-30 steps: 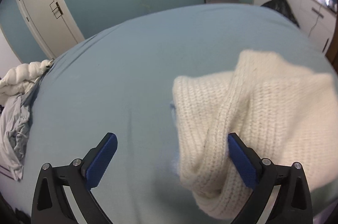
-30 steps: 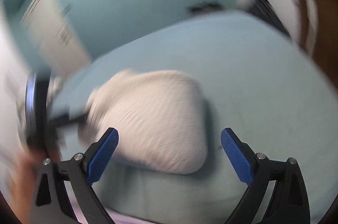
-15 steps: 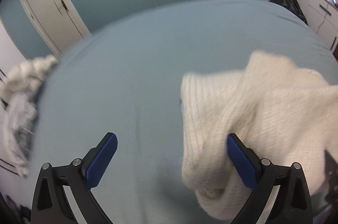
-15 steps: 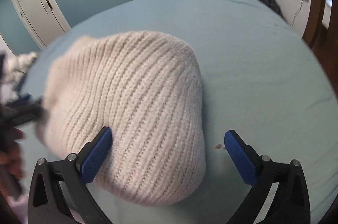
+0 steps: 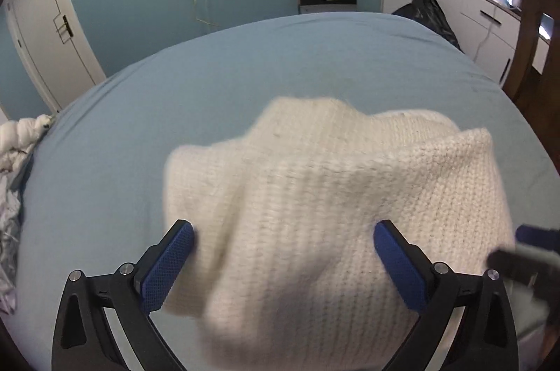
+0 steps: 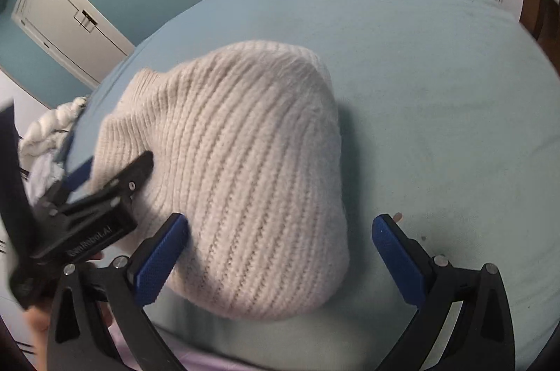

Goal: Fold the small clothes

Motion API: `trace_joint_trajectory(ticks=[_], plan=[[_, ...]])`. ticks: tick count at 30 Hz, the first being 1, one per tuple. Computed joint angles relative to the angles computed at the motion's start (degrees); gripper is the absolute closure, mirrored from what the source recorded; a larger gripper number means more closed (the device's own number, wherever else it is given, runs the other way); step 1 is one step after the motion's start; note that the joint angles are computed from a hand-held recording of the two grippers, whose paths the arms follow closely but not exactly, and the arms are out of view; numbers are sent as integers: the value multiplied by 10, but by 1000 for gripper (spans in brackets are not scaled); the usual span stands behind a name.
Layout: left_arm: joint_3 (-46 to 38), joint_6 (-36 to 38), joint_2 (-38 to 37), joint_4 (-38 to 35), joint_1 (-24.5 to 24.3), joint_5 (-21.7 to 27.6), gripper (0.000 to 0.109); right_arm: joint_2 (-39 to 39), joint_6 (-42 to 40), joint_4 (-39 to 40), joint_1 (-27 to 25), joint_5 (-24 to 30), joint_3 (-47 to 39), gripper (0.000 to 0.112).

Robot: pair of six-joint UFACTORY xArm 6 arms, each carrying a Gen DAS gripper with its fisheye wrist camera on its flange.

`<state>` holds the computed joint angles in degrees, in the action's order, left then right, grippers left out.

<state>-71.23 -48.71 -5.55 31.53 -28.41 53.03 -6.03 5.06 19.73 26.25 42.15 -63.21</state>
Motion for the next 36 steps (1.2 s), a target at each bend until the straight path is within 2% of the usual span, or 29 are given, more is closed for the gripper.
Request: trace_joint_trajectory(ticks=[2, 3, 5, 7, 11, 13, 14, 18, 20, 21, 23, 25, 26, 27, 29, 31, 33, 36], plan=[[-13, -28, -8, 45, -6, 27, 6, -4, 20, -1, -7, -16, 5, 10], [-17, -28, -9, 60, -5, 38, 6, -19, 25, 5, -11, -40, 32, 10], [-3, 5, -13, 29, 11, 28, 6, -46, 15, 31, -16, -86, 84, 10], [9, 49, -8, -17, 33, 12, 6, -39, 24, 34, -13, -109, 89, 10], [33, 35, -5, 20, 33, -17, 6, -40, 35, 0, -18, -88, 98, 10], [44, 22, -8, 20, 35, -27, 6, -43, 21, 4, -14, -113, 117, 11], [57, 15, -17, 13, 36, -33, 6, -30, 39, -21, -9, -124, 107, 11], [64, 19, -33, -7, 38, -31, 6, -25, 170, -227, 10, -157, 111, 11], [63, 43, -47, -26, 41, -26, 6, -30, 197, -260, 14, -160, 115, 11], [66, 61, -57, -38, 45, -23, 6, -33, 190, -248, 14, -167, 120, 11], [61, 99, -70, -60, 55, -19, 6, -40, 122, -152, 6, -169, 128, 11], [70, 128, -90, -69, 69, -27, 6, -44, 39, -45, -16, -131, 116, 10], [82, 150, -103, -87, 85, -43, 6, -42, 10, 0, -29, -103, 102, 10], [86, 179, -108, -121, 99, -51, 6, -44, -18, 40, -37, -100, 96, 10], [102, 261, -112, -239, 139, -76, 6, -55, -91, 134, -53, -107, 96, 10], [118, 316, -114, -359, 172, -84, 6, -55, -142, 201, -72, -88, 86, 10], [131, 388, -112, -479, 203, -86, 6, -34, -206, 294, -110, -12, 60, 10], [145, 482, -95, -638, 239, -72, 6, 9, -238, 360, -147, 92, 43, 10]])
